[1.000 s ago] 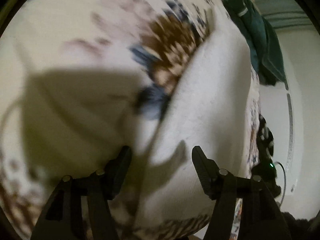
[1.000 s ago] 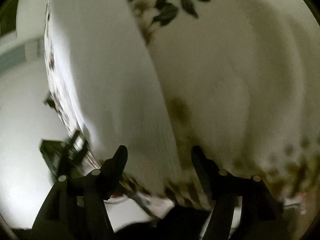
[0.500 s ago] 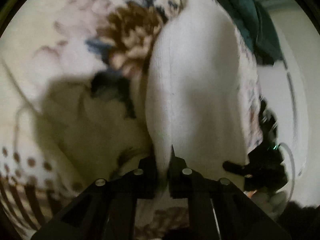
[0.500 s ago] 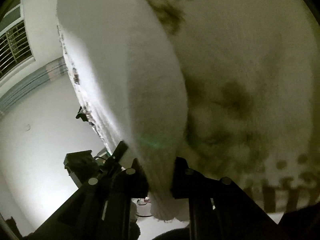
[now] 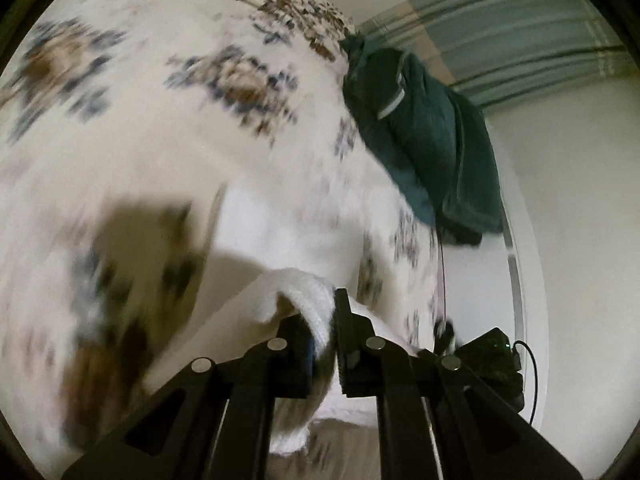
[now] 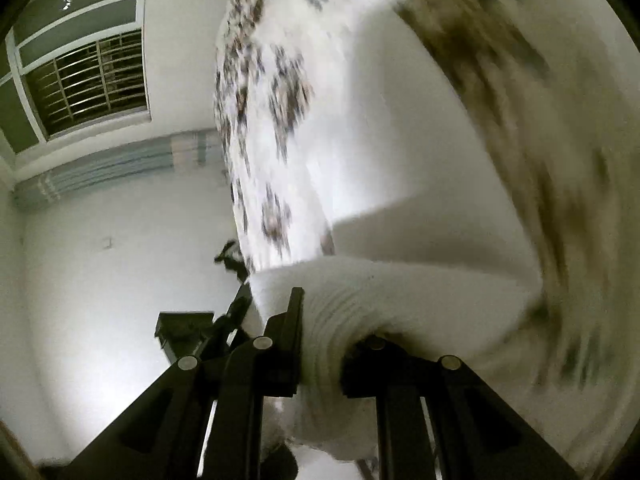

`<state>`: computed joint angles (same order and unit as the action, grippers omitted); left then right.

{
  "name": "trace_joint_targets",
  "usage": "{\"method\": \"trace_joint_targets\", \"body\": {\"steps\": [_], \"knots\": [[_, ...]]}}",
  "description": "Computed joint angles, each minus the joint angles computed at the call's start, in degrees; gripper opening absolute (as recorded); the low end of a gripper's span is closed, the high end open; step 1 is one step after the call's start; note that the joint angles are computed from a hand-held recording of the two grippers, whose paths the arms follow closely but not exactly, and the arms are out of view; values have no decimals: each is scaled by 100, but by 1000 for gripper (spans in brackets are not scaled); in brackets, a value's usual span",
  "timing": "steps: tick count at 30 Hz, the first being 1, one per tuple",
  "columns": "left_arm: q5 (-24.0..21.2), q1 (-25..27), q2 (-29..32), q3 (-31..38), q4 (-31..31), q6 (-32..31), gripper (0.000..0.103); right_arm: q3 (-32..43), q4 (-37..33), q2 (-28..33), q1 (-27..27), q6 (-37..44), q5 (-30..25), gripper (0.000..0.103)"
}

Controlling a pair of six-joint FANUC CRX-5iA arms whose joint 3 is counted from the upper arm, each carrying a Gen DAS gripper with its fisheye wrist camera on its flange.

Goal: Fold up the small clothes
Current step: 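Lower the folded hem onto the sweater and open both grippers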

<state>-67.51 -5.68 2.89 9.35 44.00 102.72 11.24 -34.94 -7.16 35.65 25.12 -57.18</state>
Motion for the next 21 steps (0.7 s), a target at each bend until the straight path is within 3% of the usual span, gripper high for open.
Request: {"method": "trace_joint_targets", "body": {"steps": [1, 2, 3, 4, 5, 7, 10, 16, 21], "knots": [[6, -30, 402, 411, -74, 32, 12, 375, -185, 415, -347, 131, -116, 19], [-45, -30, 739, 789, -182, 81, 23, 717, -379, 803, -650, 246, -195, 22], [-172, -28, 1142, 1298, -316, 152, 39, 1009, -738, 1148, -981, 506, -307, 40], [-245, -42, 1466, 1738, -486, 251, 46, 1290, -1062, 1466, -1236, 711, -300, 60], [-317, -4, 1643, 1995, -640, 346, 54, 1577, -1137, 1729, -1379, 777, -247, 64], [-351, 85, 1749, 2164, -814, 484, 54, 2108, -1162, 2085, -1566, 892, -377, 65], [-422, 114, 1421, 1964, -1243, 359, 54, 2112, -1041, 1963, -1651, 1162, -712, 65], [-1930, -614, 823, 1956, -2513, -16, 54, 815, -557, 998, -1291, 592, -1353, 65], [-2615, -1761, 1317, 2675, -3018, -458, 54, -466, -683, 319, -1027, -106, -917, 65]]}}
